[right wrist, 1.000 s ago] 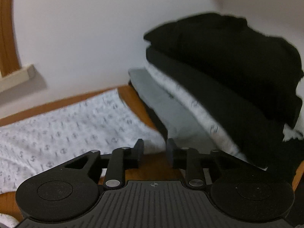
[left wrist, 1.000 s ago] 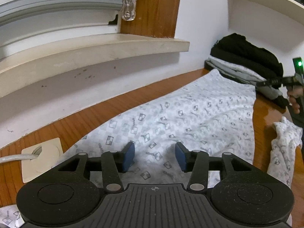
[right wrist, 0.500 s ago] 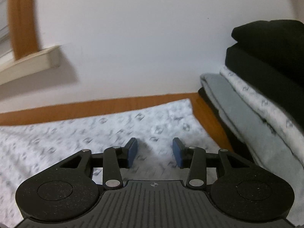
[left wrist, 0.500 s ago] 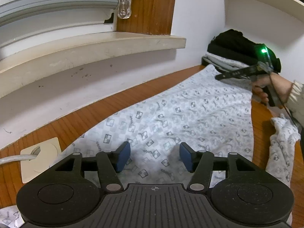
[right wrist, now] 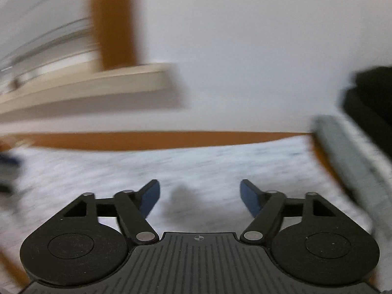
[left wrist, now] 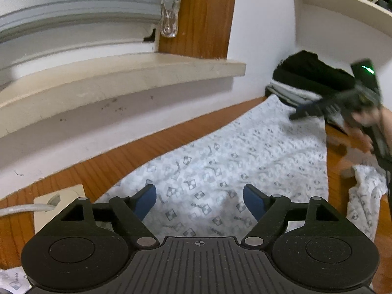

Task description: Fold clothes

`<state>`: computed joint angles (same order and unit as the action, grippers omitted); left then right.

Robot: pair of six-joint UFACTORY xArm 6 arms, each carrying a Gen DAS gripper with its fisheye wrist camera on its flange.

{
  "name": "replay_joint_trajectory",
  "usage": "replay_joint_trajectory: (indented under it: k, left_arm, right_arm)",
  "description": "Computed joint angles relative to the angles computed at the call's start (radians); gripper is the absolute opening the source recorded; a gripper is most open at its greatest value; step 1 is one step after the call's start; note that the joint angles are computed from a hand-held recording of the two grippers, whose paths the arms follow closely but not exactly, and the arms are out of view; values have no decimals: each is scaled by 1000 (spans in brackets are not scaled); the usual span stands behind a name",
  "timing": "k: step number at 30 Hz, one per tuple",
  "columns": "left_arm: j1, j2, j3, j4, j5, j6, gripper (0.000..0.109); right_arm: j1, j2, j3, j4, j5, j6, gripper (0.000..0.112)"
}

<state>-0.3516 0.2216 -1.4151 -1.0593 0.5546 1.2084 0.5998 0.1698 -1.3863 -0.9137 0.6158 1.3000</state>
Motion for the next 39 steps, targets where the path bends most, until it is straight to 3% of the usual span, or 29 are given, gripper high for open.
replay_joint_trajectory:
  k: [3,5,12,18,19,20,24,25,26,27,28,31,33,36,38,39]
  left_arm:
    - [13,-31,16,2,-22,-35,83]
    - [42,-70,38,5,-19,-47,86]
    - [215,-213,158,84,-100,-62,86]
    - [370,-193,187,346,-234,-243,86]
    - [391,-176,177,395,-232,-288,83]
    - [407,-160,166,410,-218,-308,72]
    - [437,-113,128,396,-176,-330,65]
    - [441,-109,122,372,-161,-309,54]
    - [448,-108,116,343,-142,-287,26]
    - [457,-111,111,309,-120,-262,10]
    - [468,-114,106,278,-96,-240,6]
    - [469,-188,148,81,-203,-116,6]
    - [506,-219,131,38,-187,-144,6]
    - [499,-218,150,258,-276,-278,12]
    - [498,-223,179,388,-286,-378,36]
    - [486,-235,208,390,-319,-372,43]
  right_arm:
    - [58,58,-42,22,-47,-44,75]
    - [89,106,-80,11,-30,-80,76]
    - [81,143,-85,-87,-47,8,78]
    - [89,150,-93,-90,-31,27,82]
    - [90,149,-91,-95,-30,33,82]
    - [91,151,-93,-96,-28,36,82]
    - [92,150,-95,-99,-19,37,83]
    - [92,150,-95,-98,-19,37,83]
    - [91,150,-94,-96,-21,37,83]
    - [90,150,-94,-95,-23,37,83]
    - [88,149,-93,-94,-26,39,83]
    - [86,146,-88,-96,-29,49,83]
    - [87,146,-88,-101,-25,55,83]
    - [84,147,-86,-97,-36,49,83]
    - [84,147,-87,-99,-33,53,83]
    - [84,147,-87,-100,-32,53,83]
